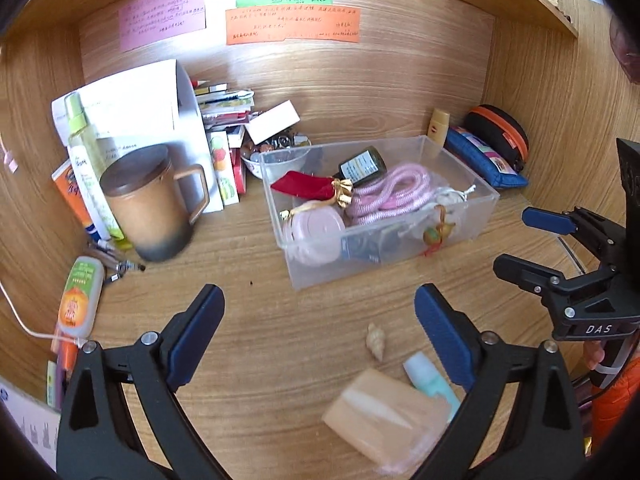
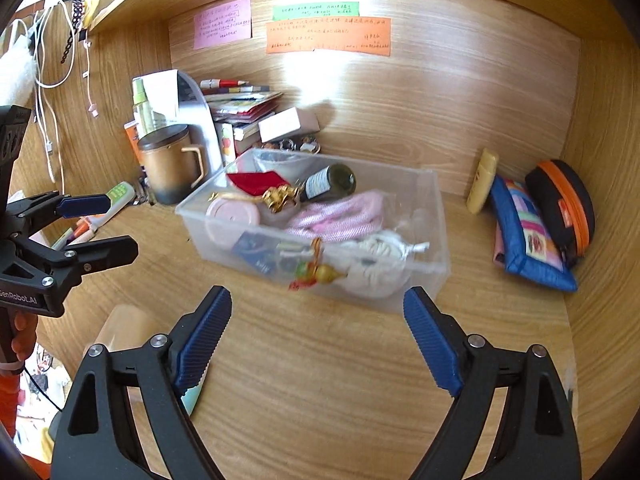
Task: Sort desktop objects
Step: 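Withdraw both grippers toward the clear round container and light-blue bottle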
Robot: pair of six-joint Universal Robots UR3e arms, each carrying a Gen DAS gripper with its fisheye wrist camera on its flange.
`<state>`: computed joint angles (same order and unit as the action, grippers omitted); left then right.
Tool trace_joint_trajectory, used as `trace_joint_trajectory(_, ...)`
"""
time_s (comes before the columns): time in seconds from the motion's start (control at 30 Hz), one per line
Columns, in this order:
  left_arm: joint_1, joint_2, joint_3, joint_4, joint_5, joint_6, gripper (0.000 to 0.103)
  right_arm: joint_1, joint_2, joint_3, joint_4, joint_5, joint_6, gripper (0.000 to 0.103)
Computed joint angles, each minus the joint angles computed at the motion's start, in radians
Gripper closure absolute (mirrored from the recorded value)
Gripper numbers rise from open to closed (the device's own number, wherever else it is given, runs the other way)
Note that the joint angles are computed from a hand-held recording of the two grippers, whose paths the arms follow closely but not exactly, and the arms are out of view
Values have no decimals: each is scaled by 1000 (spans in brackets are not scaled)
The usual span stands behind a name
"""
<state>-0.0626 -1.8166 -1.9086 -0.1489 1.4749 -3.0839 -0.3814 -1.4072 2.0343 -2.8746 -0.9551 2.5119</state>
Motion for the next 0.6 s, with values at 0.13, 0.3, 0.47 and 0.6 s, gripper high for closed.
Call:
trace_joint_trajectory(0.13,-6,36,-75,30,6,-10,6,-13,-28,71,-20,2,-20,17)
trace_joint_trajectory(0.3,-17,53,-139,48,4,-19,6,-24,-46,136,-25,10,-38,17)
trace_joint_trajectory(0.47,-24,89,-216,82,-24,-34,6,-40,-64,190,-20,17,-62,17)
trace_joint_trajectory(0.6,-25,109,-261,95,-50,-39,6,-56,-77,227,0,27,-83,17)
